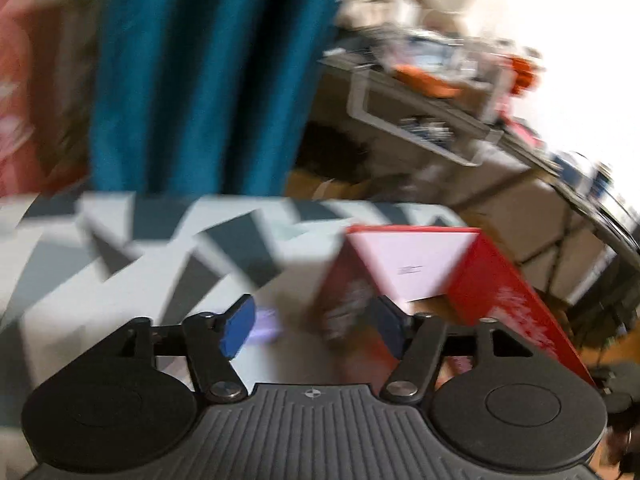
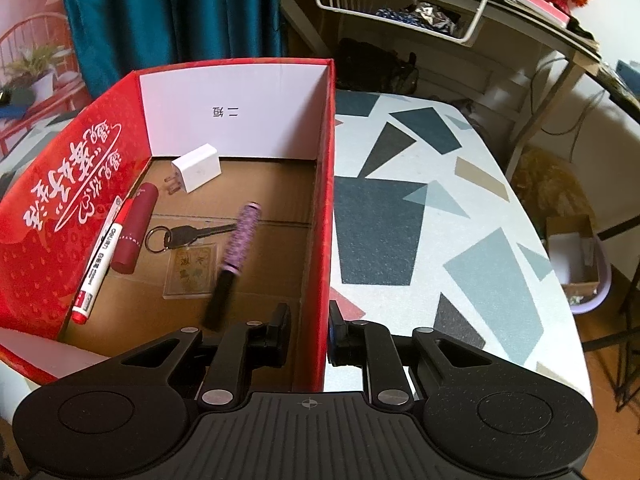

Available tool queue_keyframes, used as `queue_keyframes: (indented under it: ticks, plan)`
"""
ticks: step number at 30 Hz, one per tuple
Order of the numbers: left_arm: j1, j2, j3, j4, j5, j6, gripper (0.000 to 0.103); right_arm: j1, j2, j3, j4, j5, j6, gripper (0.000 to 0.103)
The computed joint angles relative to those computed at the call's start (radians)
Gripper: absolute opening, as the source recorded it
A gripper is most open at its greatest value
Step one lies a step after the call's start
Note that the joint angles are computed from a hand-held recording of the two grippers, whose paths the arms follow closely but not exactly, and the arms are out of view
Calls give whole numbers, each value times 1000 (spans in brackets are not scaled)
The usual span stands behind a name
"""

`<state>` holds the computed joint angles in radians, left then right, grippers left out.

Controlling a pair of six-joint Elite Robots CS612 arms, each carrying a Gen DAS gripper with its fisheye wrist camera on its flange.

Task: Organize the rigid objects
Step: 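Release the mascara into the box and move the left tool to the clear case, then close the left tool on the clear plastic floss case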

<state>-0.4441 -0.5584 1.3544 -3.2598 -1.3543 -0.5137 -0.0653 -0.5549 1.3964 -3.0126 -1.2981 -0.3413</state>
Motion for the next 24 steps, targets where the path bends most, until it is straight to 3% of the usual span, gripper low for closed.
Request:
queue_keyframes:
  ticks: [2, 5, 7, 9, 16, 24]
  plan:
    - [4, -9, 19, 28, 45, -33, 92, -3, 0, 2, 0, 9, 13, 17]
    - [-1, -14, 28, 93, 142, -66, 100, -4, -1, 3, 2, 11, 13, 17]
    - [5, -14, 21, 157, 157, -109, 103, -4, -2, 3, 5, 10, 10, 17]
    - [12, -7, 7, 219, 143, -171, 103, -4, -2, 2, 8, 13, 8, 18]
    - [40, 34, -40, 273, 78, -425, 103, -4, -2, -3, 24, 14, 7, 18]
    - [53, 66, -69, 279, 27, -474, 103, -4, -2, -5, 33, 16, 11, 19]
